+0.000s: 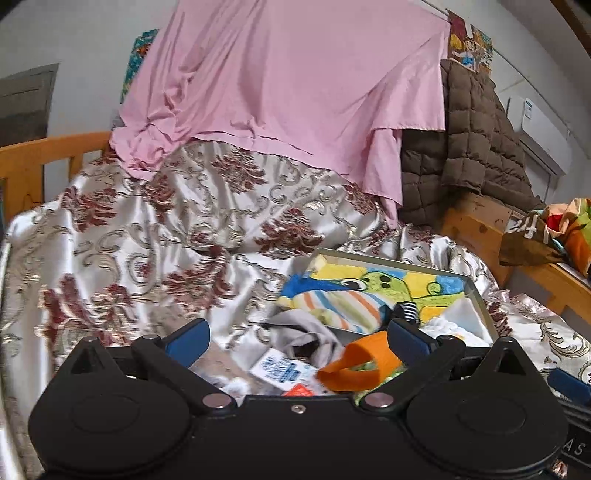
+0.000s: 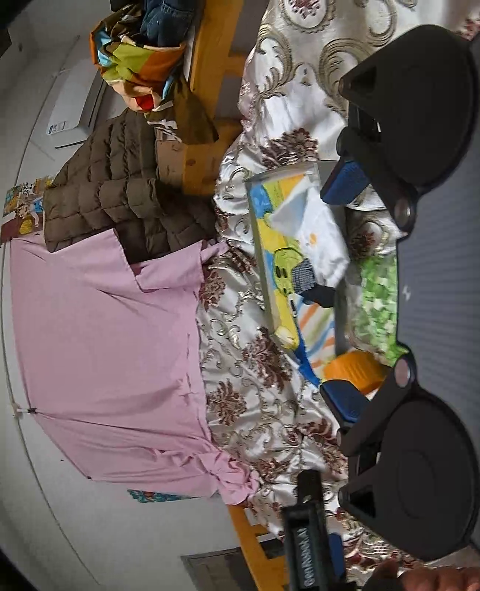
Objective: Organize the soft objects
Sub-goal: 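Move both tools back over the pile of items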
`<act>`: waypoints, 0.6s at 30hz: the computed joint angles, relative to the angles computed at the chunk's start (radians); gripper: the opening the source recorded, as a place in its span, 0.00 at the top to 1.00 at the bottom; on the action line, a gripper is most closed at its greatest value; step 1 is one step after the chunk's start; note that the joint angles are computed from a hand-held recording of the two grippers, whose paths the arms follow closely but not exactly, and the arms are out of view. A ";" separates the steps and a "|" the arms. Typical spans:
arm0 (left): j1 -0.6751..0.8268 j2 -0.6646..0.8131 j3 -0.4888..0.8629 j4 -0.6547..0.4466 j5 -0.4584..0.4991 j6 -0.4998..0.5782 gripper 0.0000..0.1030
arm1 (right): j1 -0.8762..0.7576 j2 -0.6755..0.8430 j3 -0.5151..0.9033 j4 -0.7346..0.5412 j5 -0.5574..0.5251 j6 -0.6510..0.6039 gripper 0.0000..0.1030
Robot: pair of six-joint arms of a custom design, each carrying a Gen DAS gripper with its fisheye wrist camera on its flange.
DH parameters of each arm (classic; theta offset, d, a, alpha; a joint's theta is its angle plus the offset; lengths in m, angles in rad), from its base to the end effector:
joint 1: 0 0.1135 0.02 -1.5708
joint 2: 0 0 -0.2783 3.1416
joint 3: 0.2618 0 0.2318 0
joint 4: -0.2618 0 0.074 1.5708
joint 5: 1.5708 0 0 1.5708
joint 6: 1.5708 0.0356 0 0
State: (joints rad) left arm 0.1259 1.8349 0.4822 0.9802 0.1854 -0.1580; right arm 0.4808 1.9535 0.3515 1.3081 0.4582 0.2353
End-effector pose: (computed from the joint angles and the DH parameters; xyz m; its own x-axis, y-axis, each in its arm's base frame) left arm 0.2996 0.0313 0.1369 -0.3639 -0.2019 -0.9093 -0.0105 0.9770 -0.2128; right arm 0.2540 0.1147 0.1153 -0.2589 0.1007 -0.9606 0.0216 0.9949 0.0985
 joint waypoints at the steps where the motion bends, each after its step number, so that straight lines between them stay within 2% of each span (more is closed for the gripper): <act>1: 0.014 -0.004 -0.008 0.001 0.009 0.005 0.01 | 0.024 -0.003 -0.004 -0.009 0.022 -0.002 0.00; 7: 0.108 -0.018 -0.070 0.027 0.062 0.040 0.01 | 0.148 -0.007 -0.038 -0.004 0.136 -0.016 0.00; 18: 0.272 0.002 -0.202 0.146 0.172 0.098 0.01 | 0.319 -0.053 -0.100 -0.073 0.306 0.127 0.00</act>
State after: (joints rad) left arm 0.3980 1.8371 0.2805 1.1262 0.3574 -0.0596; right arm 0.8001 1.9007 0.2513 1.2350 0.7643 0.3625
